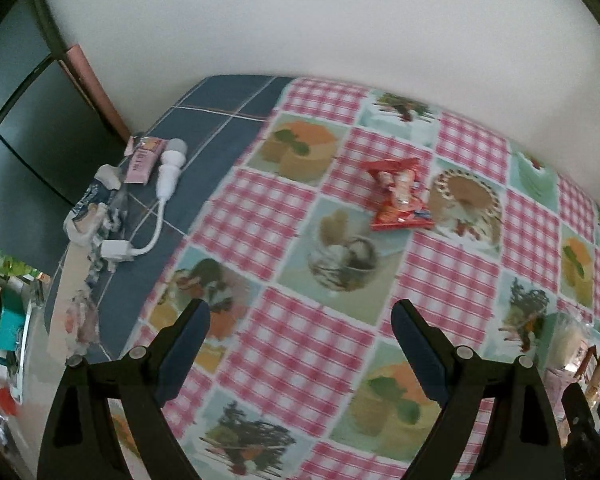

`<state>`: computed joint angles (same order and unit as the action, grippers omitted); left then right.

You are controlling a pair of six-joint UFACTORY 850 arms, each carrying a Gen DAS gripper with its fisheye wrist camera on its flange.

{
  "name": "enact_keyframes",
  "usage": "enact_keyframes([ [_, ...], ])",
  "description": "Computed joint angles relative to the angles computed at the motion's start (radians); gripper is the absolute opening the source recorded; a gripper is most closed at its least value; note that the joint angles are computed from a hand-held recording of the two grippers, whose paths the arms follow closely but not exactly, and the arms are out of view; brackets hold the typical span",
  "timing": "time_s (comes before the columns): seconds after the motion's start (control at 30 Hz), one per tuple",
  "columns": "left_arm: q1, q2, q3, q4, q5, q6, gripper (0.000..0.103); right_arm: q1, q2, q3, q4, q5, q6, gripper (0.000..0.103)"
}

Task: Organize snacks
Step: 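Move the right tool over the red candy bag on the table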

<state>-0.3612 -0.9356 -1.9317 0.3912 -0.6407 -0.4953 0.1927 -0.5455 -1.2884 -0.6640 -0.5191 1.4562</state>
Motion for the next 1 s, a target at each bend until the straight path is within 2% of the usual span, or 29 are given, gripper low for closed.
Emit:
enact_keyframes([
  [0.1, 0.017, -0.006, -0.011, -0.011, -0.002, 0.015, 0.092, 0.007, -0.019, -0.021, 0.031, 0.029, -0.022, 0.102],
  [0.53, 0.069, -0.069, -0.094, -0.072, -0.027, 0.051, 0.092, 0.038, -0.127, -0.14, 0.098, -0.008, -0.12, 0.102],
  [0.8, 0.081, -0.142, -0.188, -0.184, -0.021, 0.132, 0.092, 0.037, -0.187, -0.209, 0.119, -0.029, -0.163, 0.102],
  [1.0, 0.079, -0.221, -0.288, -0.252, -0.007, 0.199, 0.092, 0.026, -0.25, -0.276, 0.082, 0.009, -0.148, 0.102],
])
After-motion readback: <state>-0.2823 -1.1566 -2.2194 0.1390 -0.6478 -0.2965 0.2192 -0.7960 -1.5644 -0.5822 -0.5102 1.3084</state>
